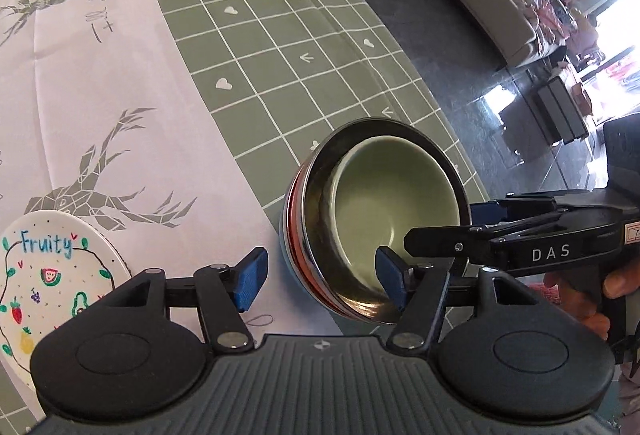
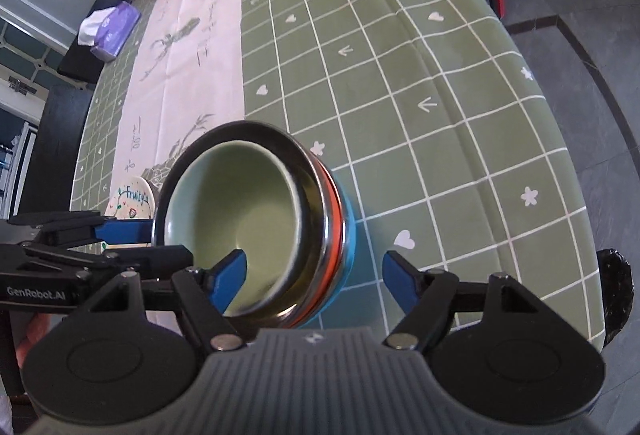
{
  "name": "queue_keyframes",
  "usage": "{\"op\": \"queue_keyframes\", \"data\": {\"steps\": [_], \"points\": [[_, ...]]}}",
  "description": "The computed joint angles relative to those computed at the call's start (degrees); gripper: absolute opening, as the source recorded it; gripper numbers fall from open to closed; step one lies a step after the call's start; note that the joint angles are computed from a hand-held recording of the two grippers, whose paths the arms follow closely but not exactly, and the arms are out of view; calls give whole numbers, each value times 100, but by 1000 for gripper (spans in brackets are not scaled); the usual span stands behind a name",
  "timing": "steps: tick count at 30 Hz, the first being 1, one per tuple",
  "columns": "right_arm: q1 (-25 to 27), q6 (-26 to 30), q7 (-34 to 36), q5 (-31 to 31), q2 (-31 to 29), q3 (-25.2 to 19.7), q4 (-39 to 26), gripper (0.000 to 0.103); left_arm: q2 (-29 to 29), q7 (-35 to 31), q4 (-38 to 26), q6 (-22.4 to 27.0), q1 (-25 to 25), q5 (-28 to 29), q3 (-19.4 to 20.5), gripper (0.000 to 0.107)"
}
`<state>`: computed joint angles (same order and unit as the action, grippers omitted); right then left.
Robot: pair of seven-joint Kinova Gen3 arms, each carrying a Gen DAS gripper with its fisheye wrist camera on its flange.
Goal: Organize plates and bowls
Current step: 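Carry the nested bowl stack with the right gripper over the Fruity plate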
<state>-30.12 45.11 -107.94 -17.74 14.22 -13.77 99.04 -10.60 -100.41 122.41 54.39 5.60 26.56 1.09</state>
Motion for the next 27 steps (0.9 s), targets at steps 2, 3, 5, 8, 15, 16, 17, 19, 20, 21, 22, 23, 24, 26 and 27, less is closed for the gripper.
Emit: {"op": "queue_keyframes", "data": {"steps": [2,3,5,8,15,16,17,19,20,21,22,23,24,26,27], "points": [[-24,126,-23,51,104,15,-127,73,181,30,-66,37,-18,-55,11,72],[-1,171,-1,22,154,13,-176,73,246,-52,-66,42,-27,-13,-16,72],[90,232,113,-129,224,-16,-214,71,315,-373,4,-9,-68,209,-110,72],[201,235,197,-342,293,-29,-201,69,343,-780,172,-156,-133,581,-175,72],[287,250,193,-516,434,-11,-246,60,361,-788,404,-380,-179,762,-72,65],[291,248,200,-528,436,-14,-243,60,350,-781,416,-388,-180,760,-67,65],[288,251,199,-534,448,-15,-251,59,351,-773,412,-382,-182,760,-66,64],[296,257,216,-564,467,-25,-257,57,352,-745,390,-353,-185,749,-62,61],[300,255,218,-584,471,-29,-253,57,353,-654,368,-361,-178,703,-27,60],[309,237,233,-612,479,-37,-240,57,353,-571,355,-380,-163,655,8,60],[325,208,251,-653,477,-46,-212,57,356,-498,340,-402,-147,606,36,59],[342,173,261,-699,465,-53,-176,55,349,-426,332,-412,-133,567,52,59],[347,160,272,-724,481,-59,-172,52,356,-337,322,-434,-114,536,77,58],[337,115,240,-734,475,-47,-137,50,332,-212,323,-454,-89,490,86,58],[353,81,254,-765,466,-56,-107,50,324,-164,320,-466,-73,460,95,57]]}}
